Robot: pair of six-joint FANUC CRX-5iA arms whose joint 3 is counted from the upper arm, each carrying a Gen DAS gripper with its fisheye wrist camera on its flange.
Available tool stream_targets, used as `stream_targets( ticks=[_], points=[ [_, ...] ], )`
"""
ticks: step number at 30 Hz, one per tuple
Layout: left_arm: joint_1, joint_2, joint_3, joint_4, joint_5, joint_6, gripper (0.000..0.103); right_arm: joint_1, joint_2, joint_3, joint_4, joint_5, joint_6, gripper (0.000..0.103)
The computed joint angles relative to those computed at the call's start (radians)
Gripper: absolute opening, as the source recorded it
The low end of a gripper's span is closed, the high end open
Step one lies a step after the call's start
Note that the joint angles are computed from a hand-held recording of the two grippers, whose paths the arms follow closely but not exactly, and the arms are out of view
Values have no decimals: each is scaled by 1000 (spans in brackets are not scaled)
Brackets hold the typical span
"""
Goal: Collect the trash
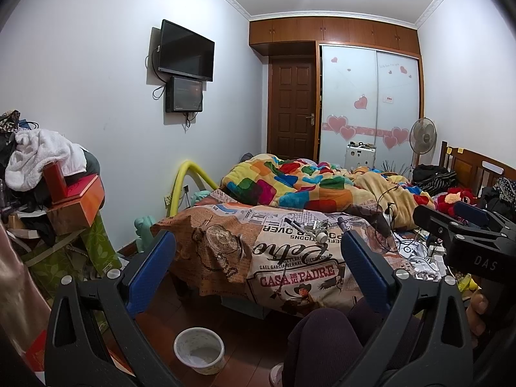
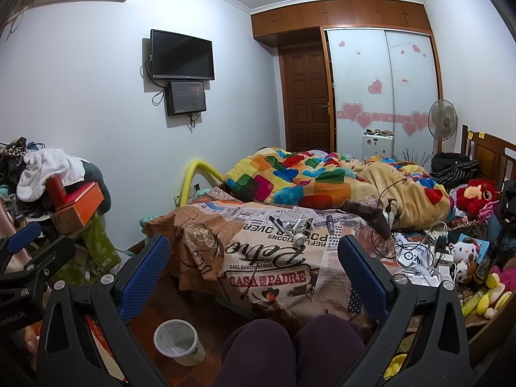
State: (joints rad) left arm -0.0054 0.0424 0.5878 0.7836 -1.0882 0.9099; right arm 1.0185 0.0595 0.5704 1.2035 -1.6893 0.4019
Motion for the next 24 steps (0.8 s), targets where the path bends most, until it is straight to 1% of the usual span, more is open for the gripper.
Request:
stream_targets(
  ticks=[24],
  points=[
    [0, -4, -12, 6, 4, -7, 103, 3, -1, 1, 2, -5, 0, 103]
  ],
)
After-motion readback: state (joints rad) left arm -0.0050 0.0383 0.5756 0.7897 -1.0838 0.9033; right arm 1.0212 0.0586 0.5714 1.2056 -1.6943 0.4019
